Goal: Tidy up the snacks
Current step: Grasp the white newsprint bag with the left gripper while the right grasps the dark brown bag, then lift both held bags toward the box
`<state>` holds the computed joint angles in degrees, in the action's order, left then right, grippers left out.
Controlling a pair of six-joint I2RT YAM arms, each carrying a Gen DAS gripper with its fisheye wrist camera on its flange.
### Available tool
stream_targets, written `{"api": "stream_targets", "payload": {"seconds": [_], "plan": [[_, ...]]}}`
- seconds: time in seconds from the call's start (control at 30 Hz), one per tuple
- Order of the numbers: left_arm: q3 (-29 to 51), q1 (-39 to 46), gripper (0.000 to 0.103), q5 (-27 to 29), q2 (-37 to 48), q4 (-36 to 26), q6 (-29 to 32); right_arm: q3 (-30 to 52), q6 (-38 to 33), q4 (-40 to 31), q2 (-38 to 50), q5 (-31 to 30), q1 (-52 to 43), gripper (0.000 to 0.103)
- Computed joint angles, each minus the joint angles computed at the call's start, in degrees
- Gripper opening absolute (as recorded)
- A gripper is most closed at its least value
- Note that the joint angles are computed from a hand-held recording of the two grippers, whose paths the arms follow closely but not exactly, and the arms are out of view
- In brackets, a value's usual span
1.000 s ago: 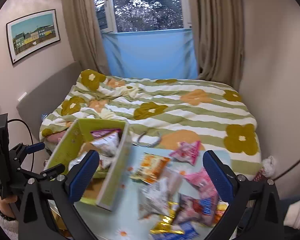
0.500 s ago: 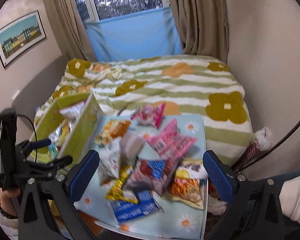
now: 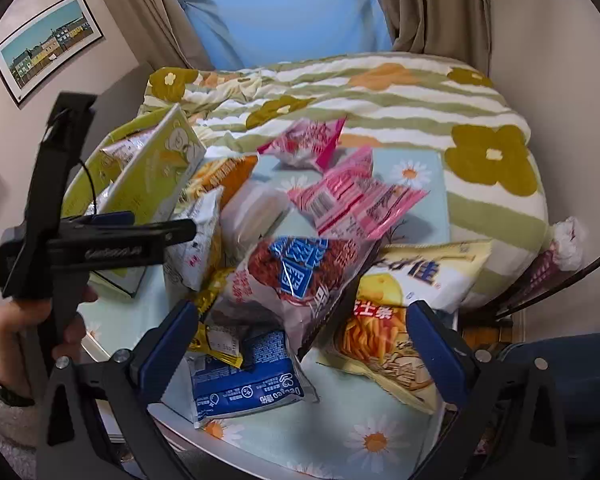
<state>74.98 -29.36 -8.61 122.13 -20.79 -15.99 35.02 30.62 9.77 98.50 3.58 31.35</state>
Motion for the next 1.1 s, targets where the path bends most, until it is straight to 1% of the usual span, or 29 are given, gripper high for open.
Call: {"api": "stream_targets", "payload": {"seconds": [0.17,0.27,0.3,0.33,0.37,0.47,0.53,0.6,0.83,0.97,1.1], "plan": [[2.71,-0.36,0.103,-2.06,4.13,-1.54,-0.81,0.57,1.99,3.26,4.38,-0.87,0.32,0.103],[2.08,0.38,0.101,-0.99,4.53,-1.23,-0.59,1.79,2.73,3.41,6.07,-0.46,0.89,0.103],[1.76,0.77,0.096,-0.45,4.56,-1.15,-0.34,2.18,3.08,3.57,6.62,-0.13,1.27,0.103],[1.5,1.15,0.085,0.35,4.64,-1.08,-0.11,2.56,3.36,3.61,7.07,0.15,1.57,0.103],[1.31,1.71,0.078,1.54,4.91,-1.13,0.26,3.06,3.6,3.48,7.54,0.56,1.82,0.103],[-0.35,2.09,0.074,1.6,4.42,-0.08,1.79,4.69,4.73,2.93,8.83,1.96,2.75,0.103],[-0.99,2.28,0.069,1.78,3.89,0.09,2.74,5.52,5.39,2.59,9.44,2.63,3.19,0.103],[-1.99,2.84,0.066,2.3,3.03,0.48,3.75,6.45,5.93,2.46,10.24,2.8,3.54,0.103],[-4.52,4.98,0.061,4.76,0.11,0.72,5.96,11.87,7.32,0.02,14.62,4.08,3.83,0.103],[-6.45,5.38,0.06,5.45,-1.43,1.62,7.08,14.61,8.28,-0.68,17.51,3.67,3.05,0.103],[-8.06,5.81,0.06,6.23,-2.46,2.54,7.83,18.97,7.57,-3.42,20.68,4.29,3.49,0.103]]}}
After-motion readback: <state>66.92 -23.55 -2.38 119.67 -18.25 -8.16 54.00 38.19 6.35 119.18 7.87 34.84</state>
